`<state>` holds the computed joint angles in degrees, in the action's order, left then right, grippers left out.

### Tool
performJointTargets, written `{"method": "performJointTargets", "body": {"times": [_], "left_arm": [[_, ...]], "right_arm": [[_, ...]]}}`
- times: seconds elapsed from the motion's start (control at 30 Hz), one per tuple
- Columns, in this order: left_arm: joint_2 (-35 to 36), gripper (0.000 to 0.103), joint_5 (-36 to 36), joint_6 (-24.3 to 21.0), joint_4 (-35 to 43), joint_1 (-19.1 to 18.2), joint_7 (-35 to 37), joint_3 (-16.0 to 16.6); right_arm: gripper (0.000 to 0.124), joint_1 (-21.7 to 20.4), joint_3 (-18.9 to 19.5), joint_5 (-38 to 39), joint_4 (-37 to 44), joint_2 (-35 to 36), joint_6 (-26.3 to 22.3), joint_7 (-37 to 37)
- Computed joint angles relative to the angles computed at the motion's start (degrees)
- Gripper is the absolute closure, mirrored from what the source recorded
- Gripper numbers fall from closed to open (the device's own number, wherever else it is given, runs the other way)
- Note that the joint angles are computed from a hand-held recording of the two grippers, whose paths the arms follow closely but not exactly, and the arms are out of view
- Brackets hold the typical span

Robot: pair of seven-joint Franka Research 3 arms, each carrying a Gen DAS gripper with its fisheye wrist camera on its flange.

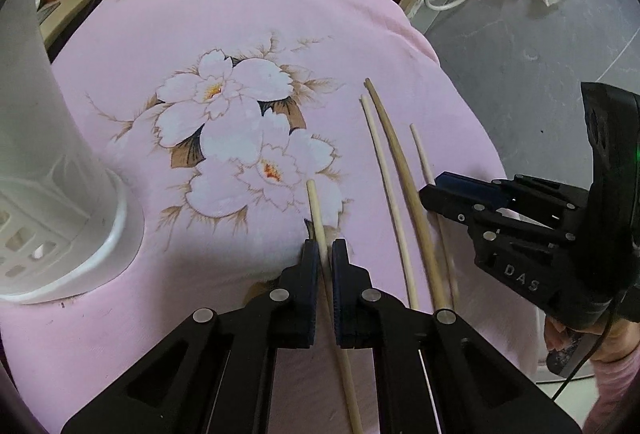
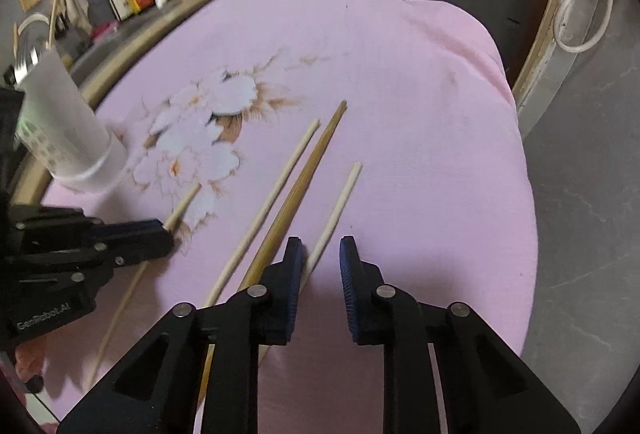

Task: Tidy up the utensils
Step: 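Close the left tool on a chopstick while the right tool grasps another chopstick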

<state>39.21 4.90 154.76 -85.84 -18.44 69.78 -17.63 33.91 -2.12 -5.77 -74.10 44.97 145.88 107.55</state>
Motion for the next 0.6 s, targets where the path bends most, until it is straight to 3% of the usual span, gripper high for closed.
{"method": "performJointTargets", "body": {"times": [0.1,0.17,0.3,0.37,0.5,0.6], "left_arm": [[-0.2,0.098,-1.0,-0.1,-0.6,1.0,0.9,-1.0],[0.7,0.098,-1.4,-0.7,0.7,1.0,1.4,-1.2],[0.3,0.100,-0.4,0.7,0.1,0.0,0.8,-0.2],[0.7,0.101,0.9,3.3,0.3,-1.4,-0.5,1.0],[-0.5,0.101,0.7,8.6,-3.5,0.2,-0.7,-0.6],[-2.3,0.101,0.9,15.1,-7.8,1.3,-1.4,-1.3]], "right_arm": [[0.108,0.3,-0.3,0.2,2.4,1.1,-2.8,1.4],[0.114,-0.3,0.5,1.4,2.6,1.2,-2.7,2.1],[0.121,0.9,-1.0,-0.1,-2.9,-1.1,3.4,4.9],[0.121,0.2,-0.4,1.0,-7.4,-3.0,8.9,5.6],[0.121,-0.3,0.0,2.9,-13.5,-5.4,16.9,5.6],[0.121,4.7,-5.7,0.5,-18.4,-7.2,24.8,8.5]]}}
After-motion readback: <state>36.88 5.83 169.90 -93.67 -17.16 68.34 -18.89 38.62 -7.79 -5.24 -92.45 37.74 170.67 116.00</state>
